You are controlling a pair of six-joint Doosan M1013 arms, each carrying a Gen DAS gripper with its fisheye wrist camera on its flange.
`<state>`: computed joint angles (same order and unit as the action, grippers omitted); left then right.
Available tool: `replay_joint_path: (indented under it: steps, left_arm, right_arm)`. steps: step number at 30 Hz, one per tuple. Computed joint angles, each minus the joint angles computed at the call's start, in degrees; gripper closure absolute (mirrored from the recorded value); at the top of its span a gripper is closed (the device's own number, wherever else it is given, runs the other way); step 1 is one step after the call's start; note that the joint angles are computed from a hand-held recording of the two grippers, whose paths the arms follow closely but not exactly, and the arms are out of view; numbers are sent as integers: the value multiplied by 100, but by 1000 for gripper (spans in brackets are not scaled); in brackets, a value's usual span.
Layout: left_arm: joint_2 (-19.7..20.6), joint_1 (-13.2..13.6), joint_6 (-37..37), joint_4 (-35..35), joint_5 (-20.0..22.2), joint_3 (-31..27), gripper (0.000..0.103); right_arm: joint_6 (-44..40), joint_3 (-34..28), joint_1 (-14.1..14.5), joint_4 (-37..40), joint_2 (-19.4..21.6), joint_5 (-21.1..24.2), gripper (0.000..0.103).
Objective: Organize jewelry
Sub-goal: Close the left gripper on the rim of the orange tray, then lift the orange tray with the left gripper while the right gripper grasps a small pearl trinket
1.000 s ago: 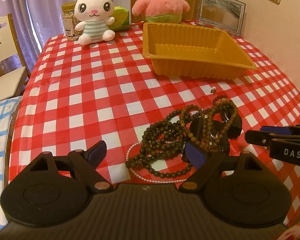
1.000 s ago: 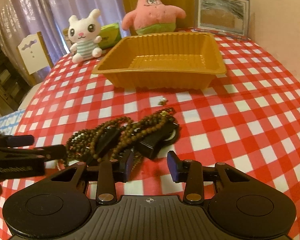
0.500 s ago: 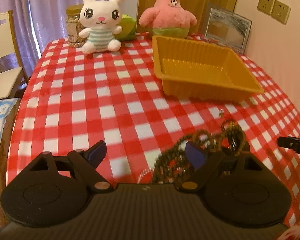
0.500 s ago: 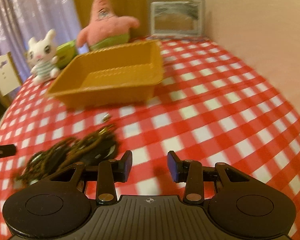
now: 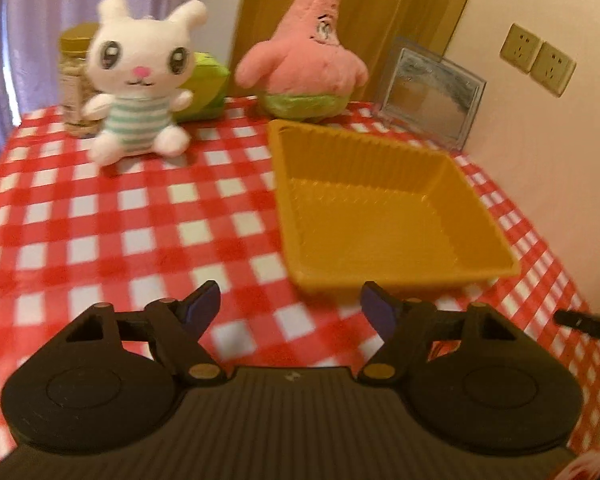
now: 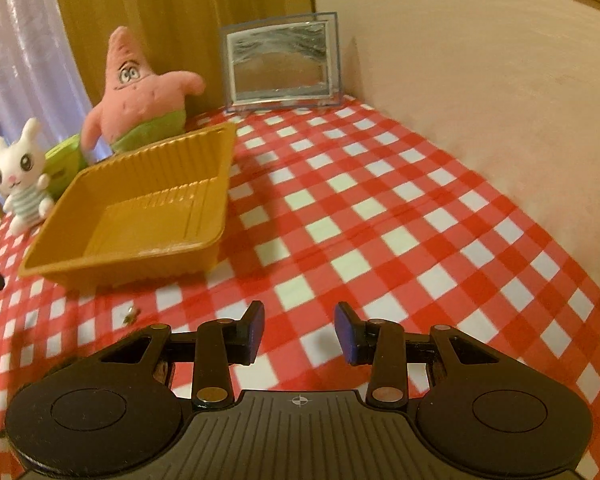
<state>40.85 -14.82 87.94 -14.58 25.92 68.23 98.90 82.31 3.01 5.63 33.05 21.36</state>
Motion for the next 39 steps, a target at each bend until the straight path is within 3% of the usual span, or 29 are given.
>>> replay_joint_path:
  steps: [6, 19, 23, 25, 32, 36, 39]
  left_arm:
    - [512, 112, 572, -787, 490, -795, 41]
    - [1167, 231, 815, -1226, 1219, -1780, 66]
    - [1244, 246, 827, -1326, 1268, -1879, 83]
    - [1243, 250, 746, -1331, 1194, -1852, 90]
    - [958, 286, 776, -1597, 603, -1277, 91]
    - [680, 316, 686, -1573, 114, -817, 92]
    - [475, 335, 272, -1178, -220, -515, 93]
  right_arm:
    - [521, -82, -21, -426, 58, 51, 64]
    - [1621, -222, -78, -1416, 141, 229, 64]
    - [1751, -235, -82, -1536, 149, 299, 64]
    - [1757, -232, -81, -1553, 147, 325, 64]
    - [1533, -219, -70, -1324, 140, 337, 64]
    - [1018, -229, -56, -866, 149, 263, 64]
    - [449, -251, -37, -368, 167, 218, 64]
